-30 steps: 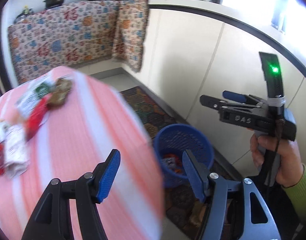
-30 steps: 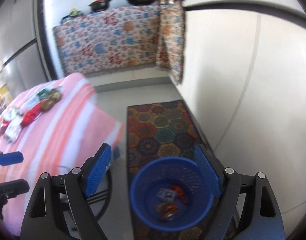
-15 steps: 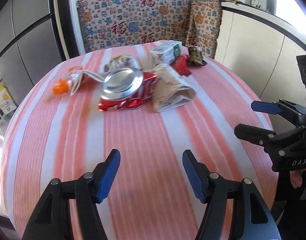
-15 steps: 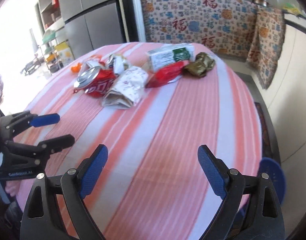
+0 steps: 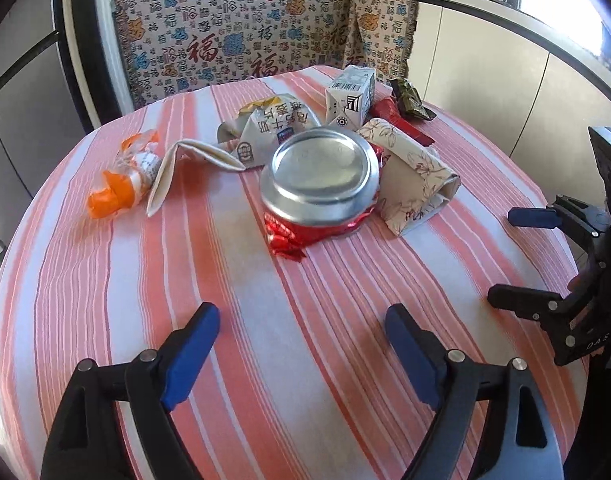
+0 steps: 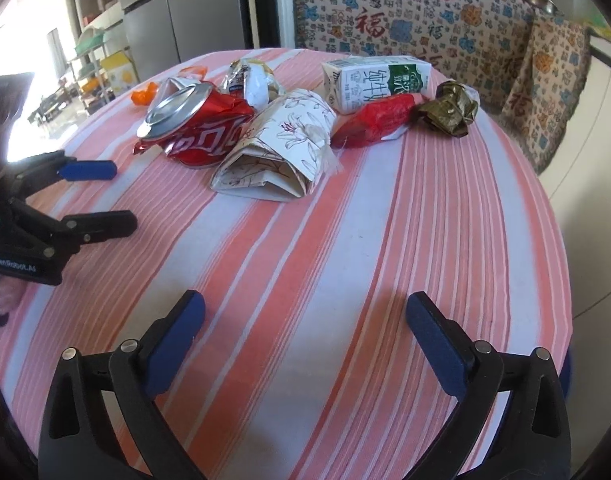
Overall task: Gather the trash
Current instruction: 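Return to the table and grasp the crushed red can with left tool, then grasp the floral paper cup with the right tool while left tool holds the can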
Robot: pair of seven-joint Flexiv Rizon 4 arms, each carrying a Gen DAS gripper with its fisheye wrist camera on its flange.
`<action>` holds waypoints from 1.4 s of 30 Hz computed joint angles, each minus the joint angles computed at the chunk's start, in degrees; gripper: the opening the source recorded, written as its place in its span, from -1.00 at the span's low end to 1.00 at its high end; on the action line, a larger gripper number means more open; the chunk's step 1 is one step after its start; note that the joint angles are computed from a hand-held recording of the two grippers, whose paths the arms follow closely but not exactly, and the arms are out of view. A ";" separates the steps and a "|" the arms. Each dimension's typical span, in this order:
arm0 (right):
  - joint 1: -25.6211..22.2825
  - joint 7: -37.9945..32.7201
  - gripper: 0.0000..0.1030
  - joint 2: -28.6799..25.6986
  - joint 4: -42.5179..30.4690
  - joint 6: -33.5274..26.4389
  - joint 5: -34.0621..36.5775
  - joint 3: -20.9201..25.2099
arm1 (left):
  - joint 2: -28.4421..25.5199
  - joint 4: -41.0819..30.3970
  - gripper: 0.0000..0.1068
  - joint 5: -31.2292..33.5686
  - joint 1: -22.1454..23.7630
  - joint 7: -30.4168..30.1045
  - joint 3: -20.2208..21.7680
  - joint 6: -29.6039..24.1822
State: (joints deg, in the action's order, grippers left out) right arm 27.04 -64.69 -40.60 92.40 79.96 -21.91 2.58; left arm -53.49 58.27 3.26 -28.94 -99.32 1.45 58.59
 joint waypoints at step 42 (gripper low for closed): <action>-1.50 -1.28 0.99 -1.21 -4.31 -5.76 0.89 2.92 | 4.48 3.50 0.38 10.96 -4.14 -23.15 6.87 -4.95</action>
State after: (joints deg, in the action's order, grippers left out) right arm 25.54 -65.96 -41.80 88.10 74.20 -21.02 5.50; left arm -49.02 61.76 14.21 -33.08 -122.47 8.32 53.64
